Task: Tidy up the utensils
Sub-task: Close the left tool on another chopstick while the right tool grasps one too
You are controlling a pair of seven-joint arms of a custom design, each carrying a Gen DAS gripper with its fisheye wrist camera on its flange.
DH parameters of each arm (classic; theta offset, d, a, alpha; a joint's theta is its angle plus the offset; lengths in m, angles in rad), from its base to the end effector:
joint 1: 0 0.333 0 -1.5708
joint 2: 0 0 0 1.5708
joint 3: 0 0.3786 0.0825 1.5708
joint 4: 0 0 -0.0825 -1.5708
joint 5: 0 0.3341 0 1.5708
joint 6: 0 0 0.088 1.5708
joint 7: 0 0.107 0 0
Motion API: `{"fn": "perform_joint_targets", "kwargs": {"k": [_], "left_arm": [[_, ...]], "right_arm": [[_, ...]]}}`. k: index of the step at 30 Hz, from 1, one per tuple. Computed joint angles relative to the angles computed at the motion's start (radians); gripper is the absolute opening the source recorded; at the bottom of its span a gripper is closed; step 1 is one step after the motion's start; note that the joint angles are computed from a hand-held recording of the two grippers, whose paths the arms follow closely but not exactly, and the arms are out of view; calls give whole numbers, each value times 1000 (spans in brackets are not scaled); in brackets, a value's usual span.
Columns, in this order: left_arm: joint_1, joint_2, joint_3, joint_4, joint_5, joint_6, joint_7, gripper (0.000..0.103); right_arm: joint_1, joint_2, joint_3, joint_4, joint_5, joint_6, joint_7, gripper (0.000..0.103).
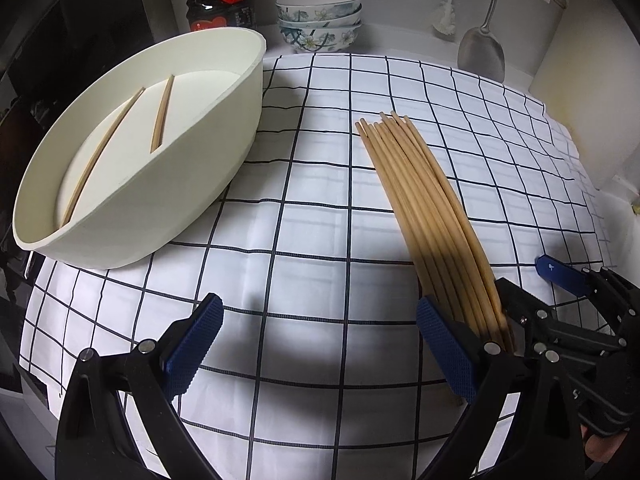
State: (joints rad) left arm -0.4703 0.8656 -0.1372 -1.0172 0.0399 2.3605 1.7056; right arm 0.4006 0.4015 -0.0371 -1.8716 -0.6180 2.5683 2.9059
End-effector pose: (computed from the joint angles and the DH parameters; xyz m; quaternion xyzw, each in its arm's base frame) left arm 0.6943 -0.4210 0.4401 -0.4136 0.8779 -0.2191 0.1013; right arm 0.5990 0.2411 0.4174 -0.4981 0.8304 -0.1981 0.1518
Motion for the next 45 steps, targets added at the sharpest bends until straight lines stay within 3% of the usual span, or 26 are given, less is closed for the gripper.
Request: {"fn": "perform_joint_targets", "kwargs": {"k": [10,14,24,31,45], "left_arm": [[-3,16,-2,27,-2,-12,5,95],[-7,21,-4,29,-7,-3,-1,95],[-39,49,14,62,17,-37,-13,96],[-31,30,8,15,16,2,-26,96],[-43,46,16,62,31,-49,-49,96]], "right_arm": [[23,19,-13,24,-44,-34,6,59],[28,10,-27,8,-82,-36,53,50],[-2,-38,-14,-64,-111,-33,123,50],[-12,-45,-2,-74,-112,-20,124,50],[-20,-31,-6,-57,-100,-6,82,50]]}}
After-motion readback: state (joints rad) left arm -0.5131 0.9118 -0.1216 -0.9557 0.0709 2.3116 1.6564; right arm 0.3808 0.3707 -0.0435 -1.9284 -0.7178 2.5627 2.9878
